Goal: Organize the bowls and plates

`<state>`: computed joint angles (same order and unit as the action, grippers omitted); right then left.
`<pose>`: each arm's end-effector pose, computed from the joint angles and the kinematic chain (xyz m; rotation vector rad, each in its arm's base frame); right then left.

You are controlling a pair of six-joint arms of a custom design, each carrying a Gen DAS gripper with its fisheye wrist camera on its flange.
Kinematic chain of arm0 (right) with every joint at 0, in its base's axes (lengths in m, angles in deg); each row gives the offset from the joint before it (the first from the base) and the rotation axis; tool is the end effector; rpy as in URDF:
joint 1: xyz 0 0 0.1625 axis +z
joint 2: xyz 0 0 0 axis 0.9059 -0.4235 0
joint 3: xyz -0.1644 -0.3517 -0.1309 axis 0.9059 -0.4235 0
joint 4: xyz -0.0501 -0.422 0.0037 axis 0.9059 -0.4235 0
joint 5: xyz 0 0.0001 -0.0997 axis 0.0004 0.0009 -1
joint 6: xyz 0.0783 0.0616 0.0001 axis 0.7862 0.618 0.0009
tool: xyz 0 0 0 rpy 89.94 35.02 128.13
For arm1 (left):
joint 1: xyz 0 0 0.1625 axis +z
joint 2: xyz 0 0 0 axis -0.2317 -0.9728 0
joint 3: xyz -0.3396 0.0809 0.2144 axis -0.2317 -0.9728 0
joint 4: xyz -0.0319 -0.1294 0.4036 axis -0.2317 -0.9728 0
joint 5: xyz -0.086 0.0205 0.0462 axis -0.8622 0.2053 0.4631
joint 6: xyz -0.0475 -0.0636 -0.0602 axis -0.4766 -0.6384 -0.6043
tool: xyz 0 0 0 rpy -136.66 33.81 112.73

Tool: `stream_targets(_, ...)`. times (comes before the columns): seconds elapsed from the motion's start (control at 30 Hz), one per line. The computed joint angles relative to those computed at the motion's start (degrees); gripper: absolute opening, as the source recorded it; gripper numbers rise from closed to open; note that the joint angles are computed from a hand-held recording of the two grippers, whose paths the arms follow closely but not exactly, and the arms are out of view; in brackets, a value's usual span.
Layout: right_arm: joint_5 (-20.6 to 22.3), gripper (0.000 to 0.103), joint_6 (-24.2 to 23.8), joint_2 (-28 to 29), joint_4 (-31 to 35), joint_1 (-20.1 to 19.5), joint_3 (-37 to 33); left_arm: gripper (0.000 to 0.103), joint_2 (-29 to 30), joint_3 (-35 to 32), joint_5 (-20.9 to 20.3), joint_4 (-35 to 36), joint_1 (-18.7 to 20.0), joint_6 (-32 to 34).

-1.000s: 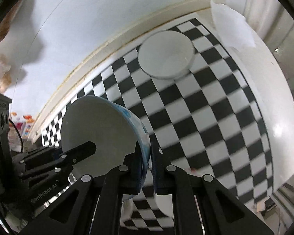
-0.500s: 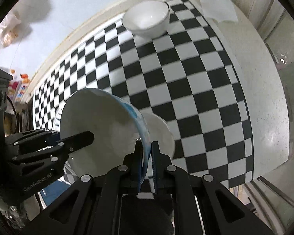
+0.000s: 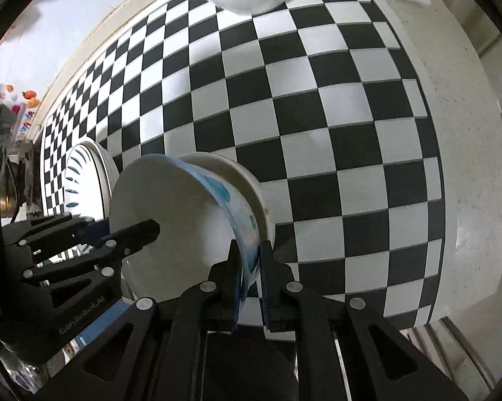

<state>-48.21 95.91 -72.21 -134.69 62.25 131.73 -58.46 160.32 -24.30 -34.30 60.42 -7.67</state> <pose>0.3937 -0.3586 0.0311 -0.4882 -2.6552 0.1546 -0.1553 -0.4185 0.3537 0.6966 2.3147 0.5111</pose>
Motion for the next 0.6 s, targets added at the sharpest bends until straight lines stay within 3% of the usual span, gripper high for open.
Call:
stream_targets(0.3,2.0,0.015,-2.1,0.2,3.6,-1.0,-1.9,0.015,-0.4,0.0,1.6,2.1,-0.6,-1.0)
stream_targets(0.43,3.3,0.015,-2.3,-2.6,1.9,-1.6,-0.3,0.016,1.2,-5.0,2.2,2.4,-0.8,-1.4)
stream_targets(0.57,0.7,0.016,-2.7,-7.2,1.1,-2.2,0.6,0.022,6.0,-12.0,2.0,-1.6,0.5,-1.1)
stream_targets(0.6,-0.1,0.021,-3.1,-7.9,0.9,-2.7,0.6,0.023,8.0,-14.1,2.2,-3.6,1.3,-0.9)
